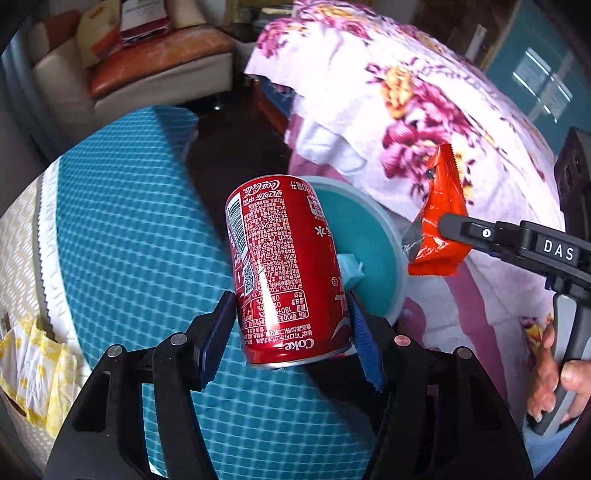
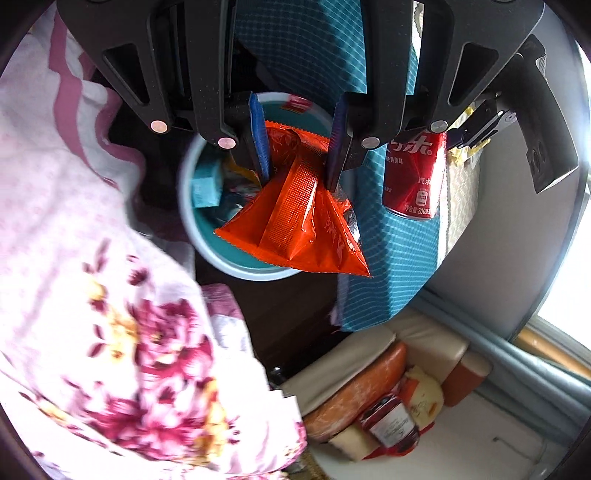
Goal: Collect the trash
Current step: 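Carry the can and chip bag over the teal bin and open both tools to drop them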
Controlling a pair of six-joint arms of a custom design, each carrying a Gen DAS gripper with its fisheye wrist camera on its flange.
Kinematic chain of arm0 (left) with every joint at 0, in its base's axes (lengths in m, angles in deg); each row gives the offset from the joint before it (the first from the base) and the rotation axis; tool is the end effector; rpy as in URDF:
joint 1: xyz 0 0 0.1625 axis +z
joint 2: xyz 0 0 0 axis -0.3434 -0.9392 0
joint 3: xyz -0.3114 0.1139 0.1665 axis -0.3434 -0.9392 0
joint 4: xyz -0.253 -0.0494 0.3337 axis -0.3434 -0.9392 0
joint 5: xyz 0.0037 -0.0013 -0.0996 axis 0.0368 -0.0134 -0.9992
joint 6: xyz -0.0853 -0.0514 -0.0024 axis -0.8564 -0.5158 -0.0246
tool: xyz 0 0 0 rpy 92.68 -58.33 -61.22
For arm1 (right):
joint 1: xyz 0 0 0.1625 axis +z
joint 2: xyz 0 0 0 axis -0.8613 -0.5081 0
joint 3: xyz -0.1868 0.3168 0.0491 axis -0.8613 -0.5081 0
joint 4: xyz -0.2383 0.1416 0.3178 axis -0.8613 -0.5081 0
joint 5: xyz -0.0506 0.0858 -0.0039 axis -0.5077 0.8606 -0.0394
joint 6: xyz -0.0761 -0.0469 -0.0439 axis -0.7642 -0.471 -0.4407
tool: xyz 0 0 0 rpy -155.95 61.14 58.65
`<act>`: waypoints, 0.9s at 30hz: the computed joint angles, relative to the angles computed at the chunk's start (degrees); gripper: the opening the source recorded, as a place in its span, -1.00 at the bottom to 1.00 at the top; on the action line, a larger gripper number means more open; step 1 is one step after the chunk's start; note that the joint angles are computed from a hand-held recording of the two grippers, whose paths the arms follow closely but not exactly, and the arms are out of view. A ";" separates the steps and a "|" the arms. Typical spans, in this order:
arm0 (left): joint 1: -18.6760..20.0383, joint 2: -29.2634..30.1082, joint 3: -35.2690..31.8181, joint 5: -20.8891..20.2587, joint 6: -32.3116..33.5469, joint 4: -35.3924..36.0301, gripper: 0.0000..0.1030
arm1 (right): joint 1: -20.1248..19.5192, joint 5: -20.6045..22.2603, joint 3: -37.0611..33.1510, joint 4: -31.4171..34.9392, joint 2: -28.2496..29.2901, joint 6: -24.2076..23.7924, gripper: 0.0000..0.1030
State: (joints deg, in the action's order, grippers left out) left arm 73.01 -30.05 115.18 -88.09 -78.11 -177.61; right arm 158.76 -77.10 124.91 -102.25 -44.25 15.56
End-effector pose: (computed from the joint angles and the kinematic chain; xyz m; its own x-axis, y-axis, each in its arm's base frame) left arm -0.2366 -0.6419 0.2061 -0.7845 0.1304 -0.6063 0.3390 0.9088 -0.2432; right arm 0.2233 -0.6812 0.2076 -0.9738 -0.0760 0.2144 -0.1459 0.9318 -0.3325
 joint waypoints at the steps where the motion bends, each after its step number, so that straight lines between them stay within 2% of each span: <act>1: -0.11 0.28 -0.10 -0.16 -0.08 0.13 0.20 | -0.24 -0.09 0.29 -0.03 -0.42 0.06 -0.46; 16: 0.52 4.63 -4.53 -0.87 0.56 4.52 0.21 | -1.75 0.05 0.85 0.33 -0.56 -0.36 -0.46; 17: 0.54 4.89 -4.81 -0.70 0.72 4.70 0.24 | -1.77 0.03 0.70 0.53 -0.43 -0.33 -0.46; 19: 0.44 4.98 -4.78 -0.06 0.94 4.57 0.47 | -1.65 -0.11 0.48 0.52 0.03 -0.18 -0.46; 21: 0.33 4.69 -4.20 0.81 0.74 3.92 0.59 | -1.61 -0.17 0.55 0.62 0.00 -0.20 -0.46; 27: 0.42 3.45 -2.88 1.83 -1.03 4.38 0.76 | -1.38 -0.56 -0.04 0.86 0.98 0.21 -0.46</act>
